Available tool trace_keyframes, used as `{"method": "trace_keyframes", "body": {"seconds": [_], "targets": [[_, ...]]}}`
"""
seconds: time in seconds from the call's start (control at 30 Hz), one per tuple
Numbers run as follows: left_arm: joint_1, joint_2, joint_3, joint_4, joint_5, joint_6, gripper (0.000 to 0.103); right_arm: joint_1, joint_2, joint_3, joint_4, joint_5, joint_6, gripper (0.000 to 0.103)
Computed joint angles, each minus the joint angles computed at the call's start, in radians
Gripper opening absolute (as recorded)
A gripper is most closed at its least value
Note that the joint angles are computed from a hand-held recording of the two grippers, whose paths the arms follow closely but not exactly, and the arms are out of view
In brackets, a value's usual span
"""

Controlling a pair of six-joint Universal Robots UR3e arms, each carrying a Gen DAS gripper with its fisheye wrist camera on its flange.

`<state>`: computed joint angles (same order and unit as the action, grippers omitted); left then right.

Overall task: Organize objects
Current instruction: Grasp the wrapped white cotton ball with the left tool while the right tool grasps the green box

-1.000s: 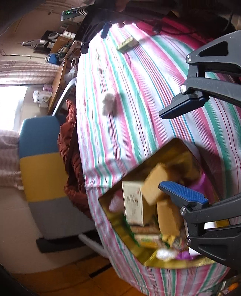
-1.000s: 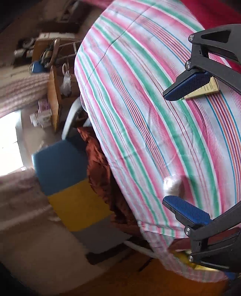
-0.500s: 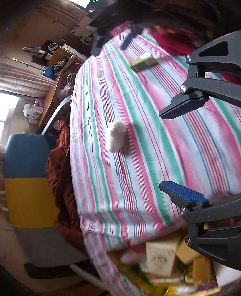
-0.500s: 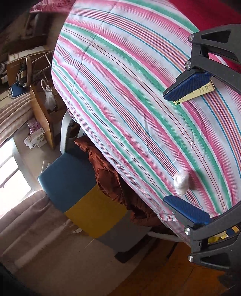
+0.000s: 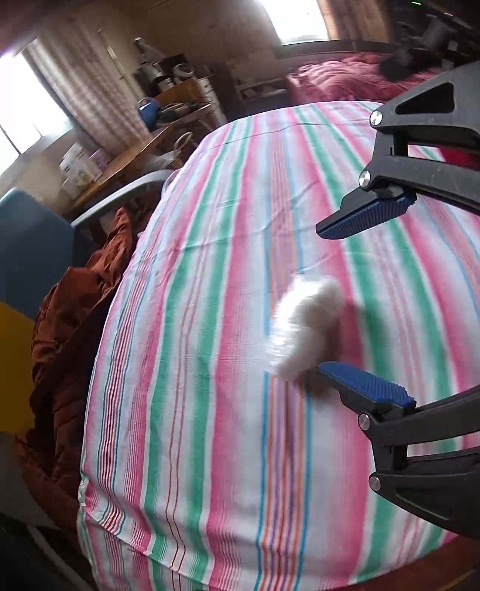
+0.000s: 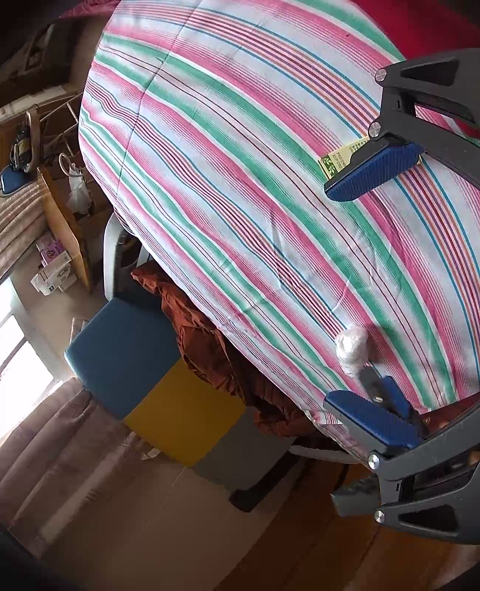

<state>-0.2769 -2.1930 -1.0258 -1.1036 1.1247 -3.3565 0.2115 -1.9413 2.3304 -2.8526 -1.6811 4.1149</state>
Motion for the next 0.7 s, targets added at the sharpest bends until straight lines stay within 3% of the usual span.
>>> {"method": "trace_keyframes", "body": {"seconds": [0.13, 0.23, 0.37, 0.43, 0.5, 0.7], "targets": [[-0.024, -0.186, 0.266, -0.115, 0.03, -0.067, 0.069, -0.034, -0.02, 0.027, -0.012, 0.046, -0.002, 0.103], [-0.051, -0.255, 0.371, -0.17, 0.074, -0.048, 0.069, -0.053, -0.03, 0.037, -0.011, 0.073, -0.008, 0.103], [-0.09, -0.24, 0.339, -0.135, 0.147, 0.057, 0.066, -0.072, -0.035, 0.045, -0.008, 0.098, -0.011, 0.103], [-0.101, -0.204, 0.28, -0.105, 0.2, 0.104, 0.046, -0.081, -0.04, 0.049, -0.005, 0.106, -0.01, 0.103], [-0.095, -0.171, 0.215, -0.069, 0.22, 0.132, 0.035, -0.083, -0.041, 0.05, -0.001, 0.104, -0.012, 0.103], [-0.07, -0.045, 0.01, -0.008, 0.202, 0.226, 0.033, -0.057, -0.026, 0.02, 0.023, 0.07, -0.029, 0.103]]}}
